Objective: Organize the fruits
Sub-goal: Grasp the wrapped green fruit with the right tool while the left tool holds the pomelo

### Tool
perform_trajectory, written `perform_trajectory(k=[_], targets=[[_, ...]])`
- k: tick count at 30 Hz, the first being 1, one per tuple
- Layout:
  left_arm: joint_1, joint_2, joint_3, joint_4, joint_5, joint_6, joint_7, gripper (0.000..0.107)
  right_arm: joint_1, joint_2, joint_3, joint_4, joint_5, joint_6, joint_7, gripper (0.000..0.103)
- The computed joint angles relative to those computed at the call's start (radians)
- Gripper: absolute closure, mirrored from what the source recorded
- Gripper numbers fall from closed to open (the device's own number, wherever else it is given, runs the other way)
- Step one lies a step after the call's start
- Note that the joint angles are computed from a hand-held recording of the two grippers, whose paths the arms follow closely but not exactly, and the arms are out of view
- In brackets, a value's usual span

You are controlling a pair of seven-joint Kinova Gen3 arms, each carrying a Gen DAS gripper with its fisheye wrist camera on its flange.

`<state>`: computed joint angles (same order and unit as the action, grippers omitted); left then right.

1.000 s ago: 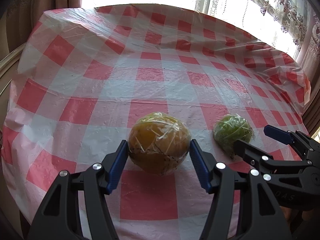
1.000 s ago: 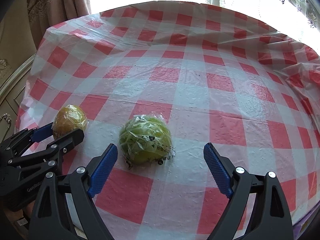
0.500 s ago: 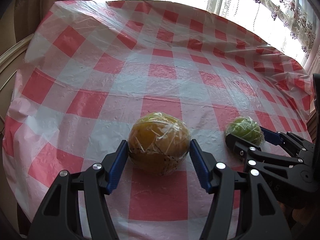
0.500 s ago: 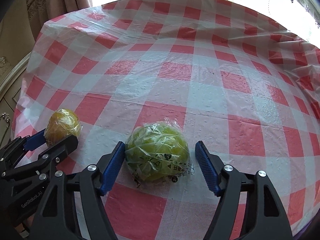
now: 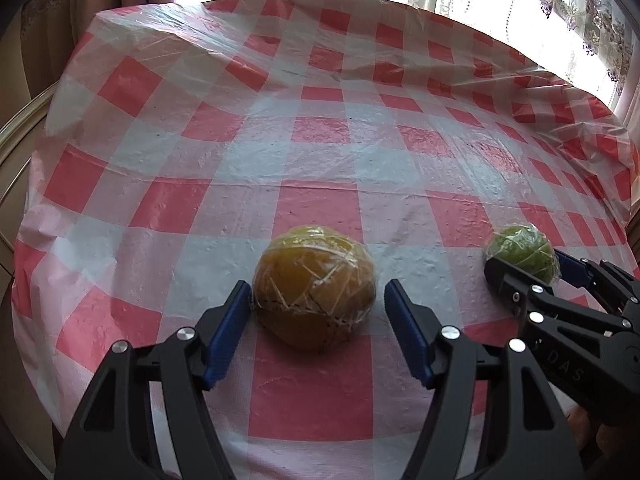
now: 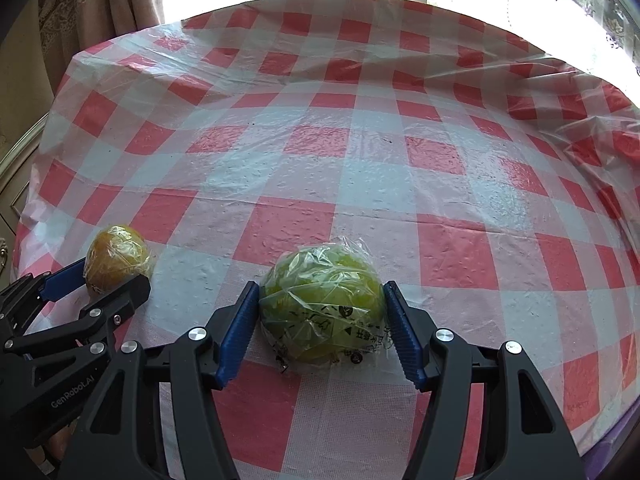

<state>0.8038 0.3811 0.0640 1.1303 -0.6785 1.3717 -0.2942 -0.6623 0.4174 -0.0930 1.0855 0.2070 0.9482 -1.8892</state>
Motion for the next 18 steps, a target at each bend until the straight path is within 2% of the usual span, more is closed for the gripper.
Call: perform_trajectory(k=[3, 10, 18], targets=[[0.002, 0.002, 0.001, -0.002, -0.002, -0.001, -0.007, 0.045, 0.009, -0.011, -0.001, 0.016, -0.009, -0.009, -0.004, 0.042], [0.009, -0.006, 0.004, 0.011, -0.013, -0.031, -0.015, 0.045, 0.023, -0.049, -0.003, 0.068, -0.01, -0.038, -0.031, 0.042], [0.038, 0.003, 0.002, -0.01, -0.054, -0.021, -0.03, 0.045, 0.035, -0.098, -0.008, 0.131, 0.008, -0.069, -0.058, 0.042]])
